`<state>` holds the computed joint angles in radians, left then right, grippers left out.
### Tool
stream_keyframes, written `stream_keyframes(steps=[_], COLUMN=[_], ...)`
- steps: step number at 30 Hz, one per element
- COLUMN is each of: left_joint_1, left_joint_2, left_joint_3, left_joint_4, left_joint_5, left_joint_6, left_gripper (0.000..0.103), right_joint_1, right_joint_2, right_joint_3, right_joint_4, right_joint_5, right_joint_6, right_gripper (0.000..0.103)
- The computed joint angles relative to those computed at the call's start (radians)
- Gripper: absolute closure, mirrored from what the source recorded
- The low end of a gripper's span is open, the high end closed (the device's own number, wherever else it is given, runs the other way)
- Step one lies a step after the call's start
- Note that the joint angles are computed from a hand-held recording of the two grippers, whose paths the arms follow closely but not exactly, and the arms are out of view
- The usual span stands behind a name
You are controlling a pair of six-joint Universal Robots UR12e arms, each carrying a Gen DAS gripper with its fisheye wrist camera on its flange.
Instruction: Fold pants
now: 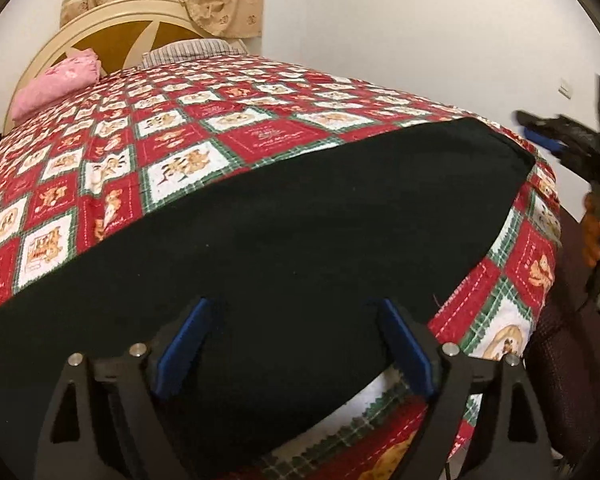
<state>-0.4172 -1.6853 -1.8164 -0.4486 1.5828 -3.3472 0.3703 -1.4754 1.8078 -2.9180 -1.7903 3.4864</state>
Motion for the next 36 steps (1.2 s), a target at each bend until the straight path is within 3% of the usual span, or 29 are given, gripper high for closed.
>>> stream_keyframes(steps=[2, 4, 5, 7, 9, 10, 12, 14, 16, 18, 22, 26, 27, 28, 29, 32, 35, 36], left_joint_1=[-0.001, 0.001, 0.001, 0.001, -0.001, -0.001, 0.001, 0.000, -0.001, 0.000, 0.000, -0.002, -0.002, -0.001, 0.000, 0.004, 0.002, 0.001], left_joint_2=[0.000, -0.002, -0.003, -0.005, -0.006, -0.006, -0.005, -0.006, -0.009, -0.008, -0.008, -0.007, -0.007, -0.006, -0.006, -0.004, -0.004, -0.003], left_joint_3=[-0.002, 0.001, 0.003, 0.006, 0.009, 0.008, 0.004, 0.004, 0.005, 0.005, 0.007, 0.007, 0.007, 0.008, 0.010, 0.014, 0.021, 0.024], left_joint_4=[0.002, -0.003, -0.007, -0.017, -0.019, -0.014, -0.005, -0.002, 0.000, -0.001, -0.009, -0.010, -0.012, -0.016, -0.020, -0.037, -0.056, -0.067], left_joint_5=[0.003, -0.001, -0.001, 0.000, 0.006, 0.007, 0.002, 0.006, 0.010, 0.009, 0.010, 0.017, 0.017, 0.015, 0.012, 0.003, 0.010, 0.015], left_joint_6=[0.005, 0.010, 0.011, 0.004, -0.002, -0.002, -0.006, -0.011, -0.014, -0.019, -0.024, -0.026, -0.027, -0.029, -0.030, -0.038, -0.039, -0.040], left_gripper=[0.012, 0.011, 0.010, 0.008, 0.008, 0.008, 0.008, 0.007, 0.007, 0.006, 0.007, 0.006, 0.006, 0.006, 0.006, 0.006, 0.006, 0.006], right_joint_1=[0.017, 0.014, -0.006, -0.037, -0.049, -0.046, -0.033, -0.031, -0.030, -0.038, -0.058, -0.015, -0.013, -0.007, -0.004, 0.006, -0.007, -0.009], right_joint_2=[0.054, 0.090, 0.101, 0.091, 0.082, 0.074, 0.041, 0.015, -0.009, -0.029, -0.049, -0.028, -0.021, -0.014, -0.011, 0.001, 0.001, -0.002], right_joint_3=[-0.071, -0.109, -0.128, -0.126, -0.135, -0.129, -0.082, -0.047, -0.017, 0.015, 0.051, 0.041, 0.034, 0.023, 0.019, 0.002, 0.008, 0.014], right_joint_4=[0.113, 0.172, 0.222, 0.235, 0.271, 0.259, 0.133, 0.073, 0.061, 0.074, 0.133, 0.127, 0.131, 0.144, 0.152, 0.183, 0.168, 0.157], right_joint_5=[-0.031, -0.037, 0.002, 0.080, 0.101, 0.095, 0.040, -0.020, -0.088, -0.100, -0.018, -0.101, -0.095, -0.092, -0.088, -0.094, -0.066, -0.058], right_joint_6=[-0.077, -0.071, -0.030, 0.023, 0.034, 0.029, 0.027, 0.059, 0.110, 0.153, 0.205, 0.126, 0.116, 0.096, 0.085, 0.065, 0.106, 0.120], right_gripper=[0.062, 0.062, 0.062, 0.062, 0.062, 0.062, 0.062, 0.059, 0.044, 0.044, 0.044, 0.044, 0.050, 0.064, 0.069, 0.069, 0.069, 0.076])
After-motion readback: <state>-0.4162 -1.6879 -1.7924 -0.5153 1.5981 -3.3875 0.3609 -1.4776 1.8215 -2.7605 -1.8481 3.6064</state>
